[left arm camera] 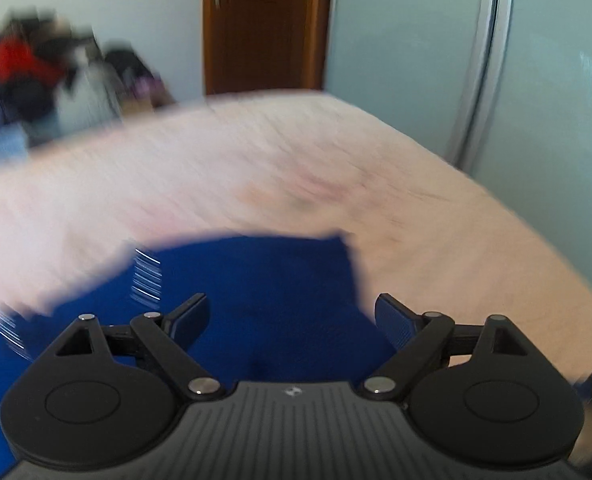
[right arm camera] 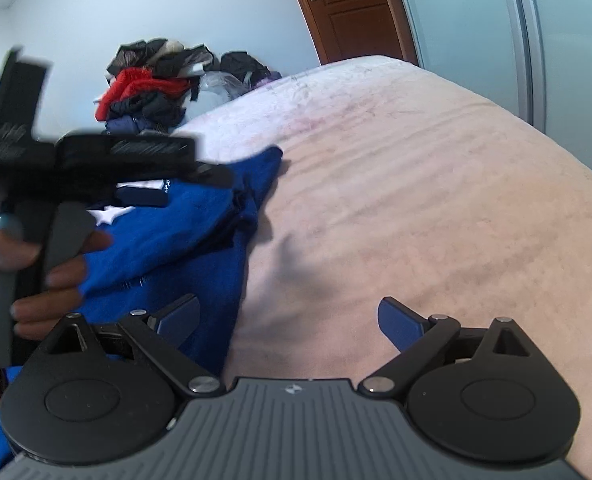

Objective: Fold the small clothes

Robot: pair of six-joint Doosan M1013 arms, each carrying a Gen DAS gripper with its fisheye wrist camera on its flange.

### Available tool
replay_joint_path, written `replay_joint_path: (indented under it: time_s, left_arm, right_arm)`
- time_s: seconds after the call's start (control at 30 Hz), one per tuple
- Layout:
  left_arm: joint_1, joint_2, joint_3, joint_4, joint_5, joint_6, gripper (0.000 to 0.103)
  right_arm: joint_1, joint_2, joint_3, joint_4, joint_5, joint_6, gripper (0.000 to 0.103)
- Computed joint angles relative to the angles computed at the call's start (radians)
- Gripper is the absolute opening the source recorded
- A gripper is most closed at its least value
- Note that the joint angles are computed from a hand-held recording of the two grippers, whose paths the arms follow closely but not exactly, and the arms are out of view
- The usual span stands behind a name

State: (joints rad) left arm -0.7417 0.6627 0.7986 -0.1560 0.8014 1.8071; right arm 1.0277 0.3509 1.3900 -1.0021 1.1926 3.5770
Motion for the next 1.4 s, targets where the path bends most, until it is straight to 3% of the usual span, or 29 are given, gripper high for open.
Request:
replay_joint_path:
  time_s: [0.1, 0.17, 0.27, 0.37, 0.43, 0.53, 0.63, 0.8, 1.03, 1.1, 1.2, 1.27, 1.33, 1.4]
  left_arm:
    - [0.036, -0.009, 0.021, 0.199, -0.093, -0.064, 0.09]
    - [0.074, 0.009, -0.011, 0.292, -0.09, -0.152, 0.09]
    - [0.143, 0.045, -0.082, 0.235, -0.036, -0.194, 0.09]
    - [0.196, 0.094, -0.169, 0.189, 0.061, -0.2, 0.09]
    - [0.225, 0.12, -0.209, 0.143, 0.105, -0.175, 0.09]
    - [0.267, 0.153, -0.26, 0.012, 0.18, -0.073, 0.09]
    - [0.286, 0.187, -0.308, -0.054, 0.258, 0.013, 0.09]
    - [0.295, 0.225, -0.361, -0.116, 0.36, 0.152, 0.09]
    - [0.292, 0.257, -0.403, -0.13, 0.428, 0.196, 0.089]
    - [0.295, 0.257, -0.401, -0.144, 0.429, 0.188, 0.082]
    - [0.302, 0.259, -0.411, -0.175, 0.444, 0.15, 0.059]
    - [0.309, 0.266, -0.426, -0.226, 0.475, 0.154, 0.042]
    - [0.305, 0.249, -0.391, -0.214, 0.446, 0.165, 0.028]
    - [0.302, 0.221, -0.336, -0.208, 0.393, 0.166, 0.02]
  right_arm:
    - [-0.033, -0.001, -0.012, -0.05, -0.08, -0.041, 0.097]
    - [-0.061, 0.014, -0.047, -0.096, -0.164, -0.133, 0.097]
    - [-0.125, 0.056, -0.132, -0.079, -0.367, -0.327, 0.097]
    - [-0.201, 0.135, -0.268, 0.149, -0.56, -0.627, 0.093]
    - [-0.243, 0.207, -0.381, 0.385, -0.605, -0.843, 0.087]
    - [-0.302, 0.305, -0.526, 0.736, -0.609, -1.09, 0.083]
    - [-0.35, 0.384, -0.626, 1.016, -0.603, -1.203, 0.077]
    - [-0.366, 0.497, -0.799, 1.122, -0.467, -1.224, 0.067]
    - [-0.38, 0.514, -0.808, 1.259, -0.529, -1.258, 0.064]
    - [-0.376, 0.549, -0.885, 1.206, -0.455, -1.25, 0.057]
    - [-0.364, 0.664, -1.13, 1.104, -0.242, -1.259, 0.043]
    - [-0.358, 0.719, -1.252, 1.07, -0.142, -1.302, 0.028]
    - [-0.358, 0.693, -1.207, 1.074, -0.145, -1.324, 0.006]
    - [-0.349, 0.655, -1.136, 1.021, -0.186, -1.318, 0.006]
